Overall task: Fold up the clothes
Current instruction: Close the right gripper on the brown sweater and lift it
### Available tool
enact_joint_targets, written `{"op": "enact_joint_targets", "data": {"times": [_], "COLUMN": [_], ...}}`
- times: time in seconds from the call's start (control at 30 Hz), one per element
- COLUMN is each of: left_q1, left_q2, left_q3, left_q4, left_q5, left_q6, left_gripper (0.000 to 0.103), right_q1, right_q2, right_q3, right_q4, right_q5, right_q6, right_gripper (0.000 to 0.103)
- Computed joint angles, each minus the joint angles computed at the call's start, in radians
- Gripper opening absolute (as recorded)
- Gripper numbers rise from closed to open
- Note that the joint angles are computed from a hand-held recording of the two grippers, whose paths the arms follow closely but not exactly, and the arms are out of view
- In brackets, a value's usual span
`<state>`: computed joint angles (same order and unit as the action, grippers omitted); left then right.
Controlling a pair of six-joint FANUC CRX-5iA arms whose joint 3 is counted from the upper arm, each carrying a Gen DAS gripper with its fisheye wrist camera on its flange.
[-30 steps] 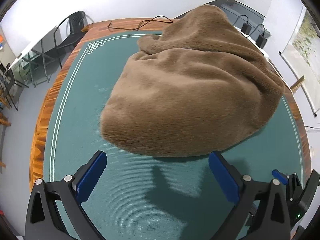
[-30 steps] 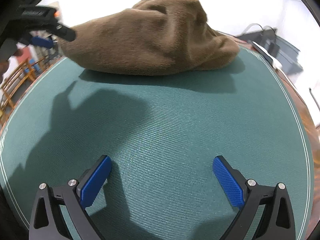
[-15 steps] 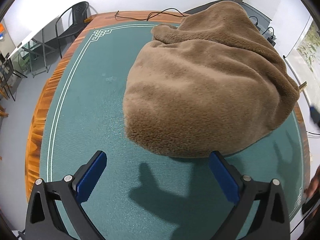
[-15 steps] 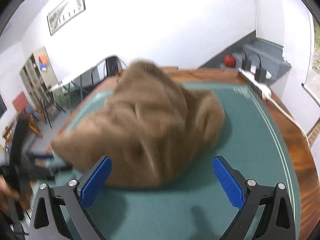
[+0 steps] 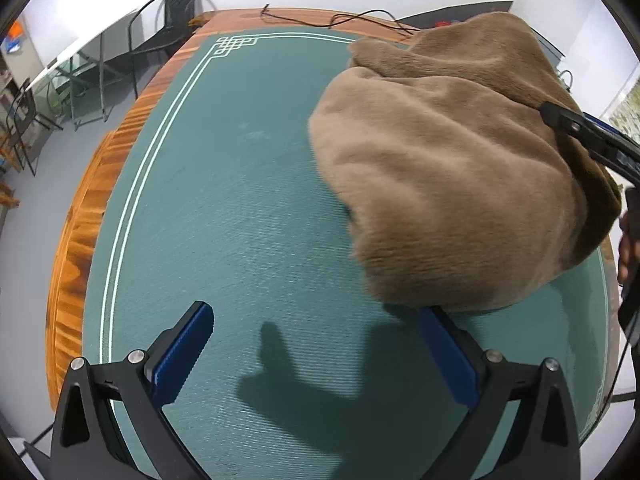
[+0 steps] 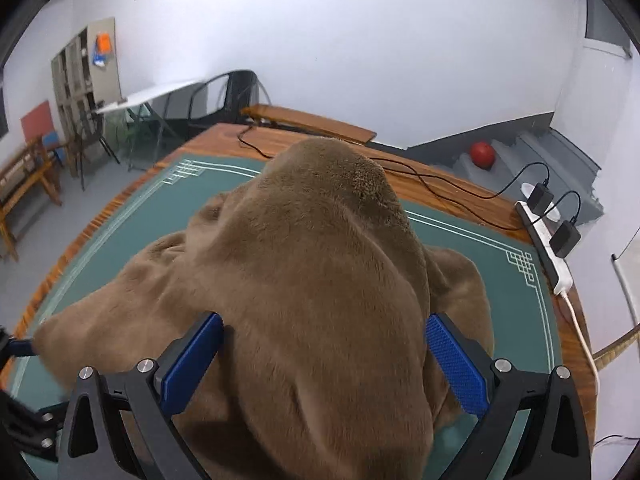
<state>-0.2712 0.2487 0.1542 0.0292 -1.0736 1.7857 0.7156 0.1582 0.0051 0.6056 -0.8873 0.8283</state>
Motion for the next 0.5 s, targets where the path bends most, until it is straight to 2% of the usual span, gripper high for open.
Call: {"op": "enact_joint_targets", "data": {"times": [0.13,0.17,0.23,0.27,0.3,0.4,0.5], "left_q1": [0.012,0.015,0.016,0.008,0.01,0.011,0.009], "left_q2": [0.011,0.011,0.008,0.003,0.0,0.0,-0.003], "left_q3": [0.003,0.001,-0.002,0.0,-0.005,-0.007,-0.004], "left_q4": [-0.002,-0.001,-0.001,-0.007,-0.007,-0.01,-0.013], "left_q5": [-0.002,0.0,0.002,-0.011,-0.006,0.003,-0.002], "left_q6": [0.016,0.017,0.016,0.023,0.019,0.012,0.016], "left_gripper": [0.102,0.102,0.102,0.102,0.102,0.102,0.102], "right_q1": [-0.016,-0.017,-0.019,-0.023,-0.028,-0.042,-0.06], "right_q2": [0.06,0.071,0.094,0.097,0.097,0.073,0.026], "right_q3": [0.067,0.083,0.114,0.119,0.122,0.106,0.081], "right_q4": [-0.031,-0.042,-0.064,-0.076,-0.087,-0.129,-0.215], "right_q5": [-0.018,-0.028,-0.05,-0.056,-0.06,-0.049,-0.037], "right_q6": [0.041,0.062,0.105,0.109,0.109,0.1,0.145], "right_gripper": [0.102,0.097,0.073,0.055,0.046,0.033,0.028]}}
